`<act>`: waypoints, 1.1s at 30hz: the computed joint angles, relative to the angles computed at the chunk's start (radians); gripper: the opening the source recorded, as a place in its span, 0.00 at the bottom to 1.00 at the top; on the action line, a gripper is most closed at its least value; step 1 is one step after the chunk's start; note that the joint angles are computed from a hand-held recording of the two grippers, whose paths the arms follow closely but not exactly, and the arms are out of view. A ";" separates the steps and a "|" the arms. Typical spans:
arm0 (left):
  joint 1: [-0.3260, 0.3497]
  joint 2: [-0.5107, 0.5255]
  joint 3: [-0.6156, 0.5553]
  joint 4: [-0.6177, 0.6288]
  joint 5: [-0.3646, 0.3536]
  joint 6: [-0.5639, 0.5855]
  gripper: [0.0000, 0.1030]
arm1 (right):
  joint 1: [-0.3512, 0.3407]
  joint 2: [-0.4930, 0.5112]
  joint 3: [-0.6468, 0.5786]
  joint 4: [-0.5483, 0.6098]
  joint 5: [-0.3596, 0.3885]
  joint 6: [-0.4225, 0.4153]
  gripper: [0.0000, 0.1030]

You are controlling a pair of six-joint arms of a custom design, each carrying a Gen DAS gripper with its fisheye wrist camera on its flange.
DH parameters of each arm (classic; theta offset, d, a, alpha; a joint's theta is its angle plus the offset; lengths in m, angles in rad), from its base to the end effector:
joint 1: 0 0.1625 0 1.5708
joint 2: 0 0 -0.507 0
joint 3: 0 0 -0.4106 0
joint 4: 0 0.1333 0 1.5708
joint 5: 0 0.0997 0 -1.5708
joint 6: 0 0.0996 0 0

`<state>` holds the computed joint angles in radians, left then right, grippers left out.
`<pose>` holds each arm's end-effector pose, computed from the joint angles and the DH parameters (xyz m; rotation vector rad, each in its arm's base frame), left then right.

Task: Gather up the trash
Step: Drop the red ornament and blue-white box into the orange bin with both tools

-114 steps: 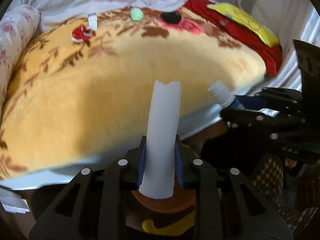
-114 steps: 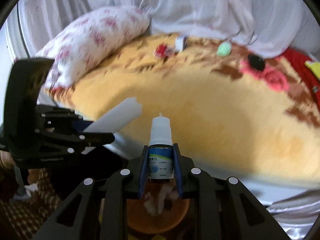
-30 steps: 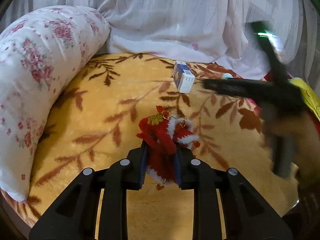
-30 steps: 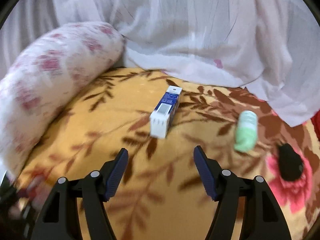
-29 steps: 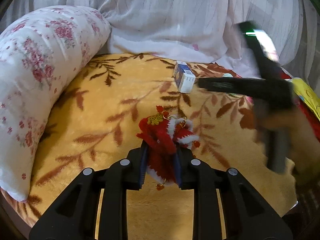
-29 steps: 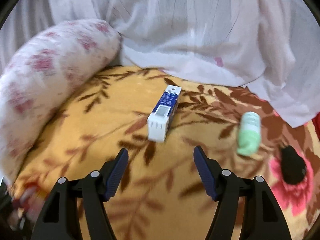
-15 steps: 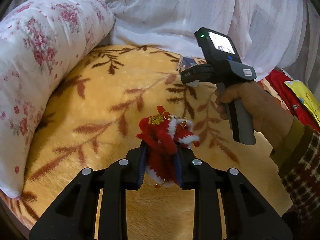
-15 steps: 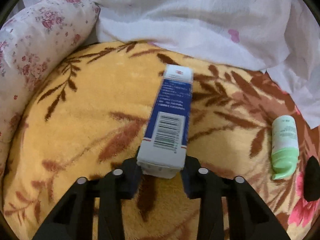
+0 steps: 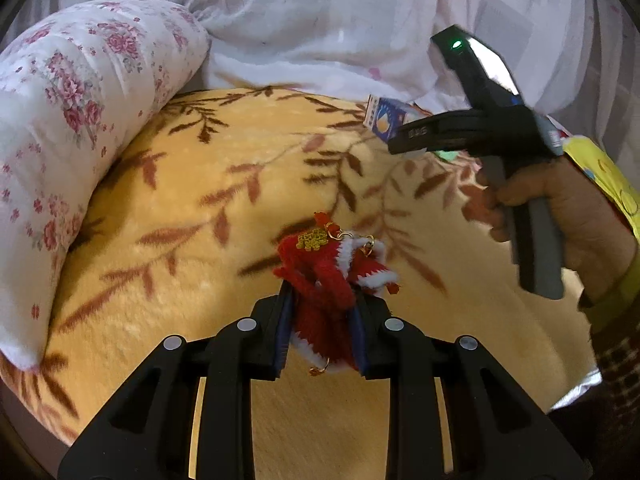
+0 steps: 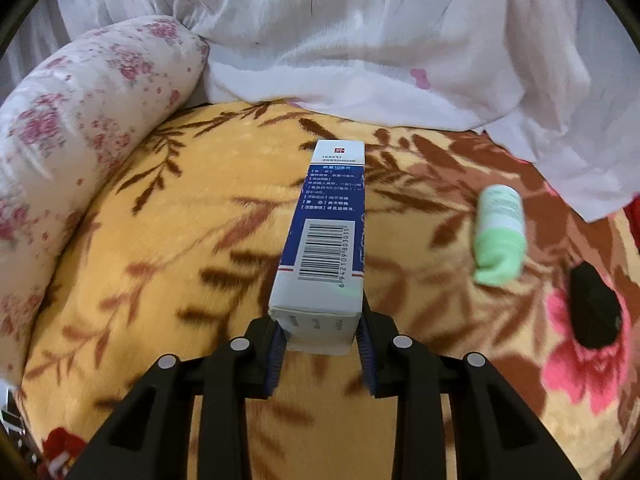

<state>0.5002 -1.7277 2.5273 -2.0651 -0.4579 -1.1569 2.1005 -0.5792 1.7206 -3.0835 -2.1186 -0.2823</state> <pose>-0.1467 -0.3339 0.2969 0.1143 2.1848 -1.0678 0.4336 -0.5793 0.0236 0.8963 -2.4306 0.5718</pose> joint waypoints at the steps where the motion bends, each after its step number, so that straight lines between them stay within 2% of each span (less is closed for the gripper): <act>1: -0.014 -0.004 0.001 0.029 -0.009 -0.025 0.24 | 0.003 -0.023 0.032 -0.010 0.009 -0.001 0.30; 6: -0.114 -0.032 0.010 0.185 -0.072 -0.159 0.24 | 0.024 -0.144 0.213 -0.091 0.045 -0.028 0.30; 11: -0.256 -0.053 0.013 0.331 -0.144 -0.275 0.24 | 0.056 -0.300 0.424 -0.147 0.097 -0.051 0.30; 14: -0.336 -0.053 0.022 0.354 -0.201 -0.300 0.24 | 0.078 -0.400 0.547 -0.144 0.129 -0.050 0.30; 18: -0.412 -0.042 0.051 0.295 -0.297 -0.290 0.24 | 0.100 -0.513 0.692 -0.129 0.167 -0.033 0.30; 21: -0.461 -0.011 0.079 0.243 -0.377 -0.285 0.24 | 0.093 -0.572 0.776 -0.100 0.203 0.008 0.30; 23: -0.481 0.002 0.098 0.200 -0.423 -0.284 0.24 | 0.089 -0.589 0.819 -0.090 0.201 0.022 0.30; 28: -0.509 0.032 0.144 0.125 -0.515 -0.301 0.24 | 0.053 -0.569 0.904 -0.067 0.202 0.063 0.30; 33: -0.481 0.059 0.171 0.076 -0.576 -0.299 0.24 | 0.001 -0.508 0.946 -0.085 0.198 0.078 0.30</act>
